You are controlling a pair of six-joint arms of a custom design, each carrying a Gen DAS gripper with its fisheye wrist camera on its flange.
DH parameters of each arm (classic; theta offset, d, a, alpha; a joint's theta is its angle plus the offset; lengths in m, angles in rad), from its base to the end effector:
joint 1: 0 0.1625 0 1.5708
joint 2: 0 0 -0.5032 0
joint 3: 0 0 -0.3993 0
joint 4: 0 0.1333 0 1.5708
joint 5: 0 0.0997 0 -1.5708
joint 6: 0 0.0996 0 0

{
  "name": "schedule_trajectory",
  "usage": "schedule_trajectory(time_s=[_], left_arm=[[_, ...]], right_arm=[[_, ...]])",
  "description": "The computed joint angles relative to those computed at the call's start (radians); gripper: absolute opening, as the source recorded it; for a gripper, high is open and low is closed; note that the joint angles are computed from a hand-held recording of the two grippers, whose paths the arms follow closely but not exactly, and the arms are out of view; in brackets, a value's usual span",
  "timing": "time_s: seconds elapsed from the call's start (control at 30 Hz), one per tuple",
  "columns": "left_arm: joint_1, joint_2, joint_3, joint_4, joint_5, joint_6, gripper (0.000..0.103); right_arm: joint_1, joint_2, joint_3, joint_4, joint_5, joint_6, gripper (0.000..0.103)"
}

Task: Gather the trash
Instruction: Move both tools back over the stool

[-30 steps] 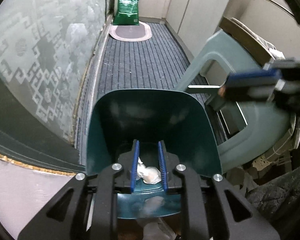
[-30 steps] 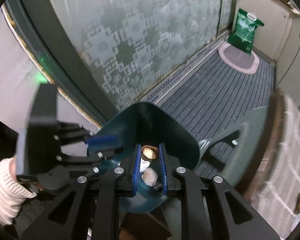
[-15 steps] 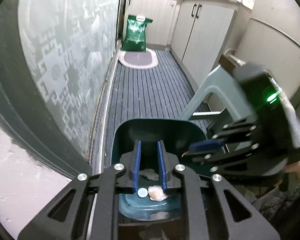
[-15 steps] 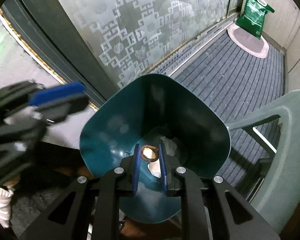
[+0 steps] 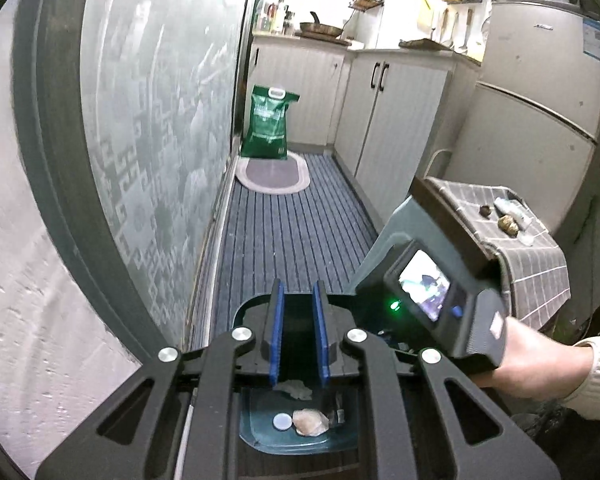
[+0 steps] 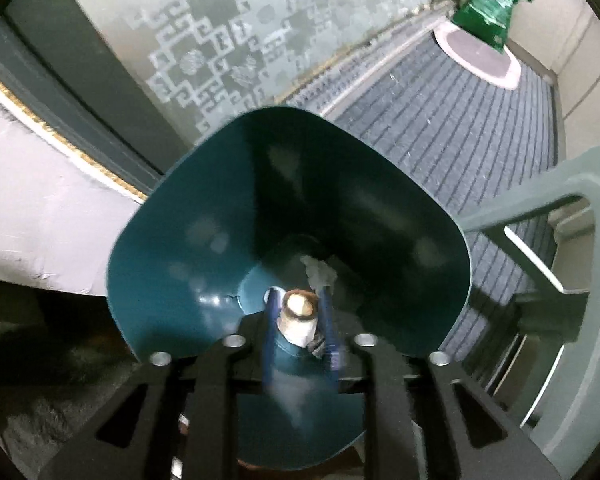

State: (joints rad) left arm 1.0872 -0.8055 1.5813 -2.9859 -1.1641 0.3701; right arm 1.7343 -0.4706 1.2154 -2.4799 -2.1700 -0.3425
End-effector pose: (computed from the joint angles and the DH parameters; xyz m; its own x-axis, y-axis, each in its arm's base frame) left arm -0.2043 -0.7604 0.2318 -0.7254 0.4603 -0.5118 0.6817 0.5835 -0.4414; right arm 0.2151 -0.8299 0.0552 -0.7277 -0.3678 0.5790 -0.4299 0.9023 0.0328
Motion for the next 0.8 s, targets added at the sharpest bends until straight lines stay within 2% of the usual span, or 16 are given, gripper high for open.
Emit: schedule_trajectory(time_s=[0.1,0.23,0.37,0.5,0.8], left_arm=[[-0.007,-0.007,0.009,-0.019,-0.009,0.002,0.016],[-0.015,-0.014,0.021,-0.054,-0.019,0.009,0.016],[-0.017,-0.014,0.023,-0.084,-0.031,0.012,0.022],[-0.023,-0.012,0.027,-0.115,-0.026,0.008,0.031],[-0.039,-0.007,0.030,-0.195,-0.036,-0.002,0.036]], right_arm=[[-0.003,0.002,0.000,0.011,-0.011,0.008,0.039],[-0.004,-0.002,0.005,0.036,0.010,0.009,0.039],[0.001,-0.005,0.015,0.045,0.032,-0.002,0.039],[0.008,-0.023,0.034,0.025,0.069,-0.013,0.039],[0.032,-0.078,0.089,-0.078,0.141,-0.059,0.039]])
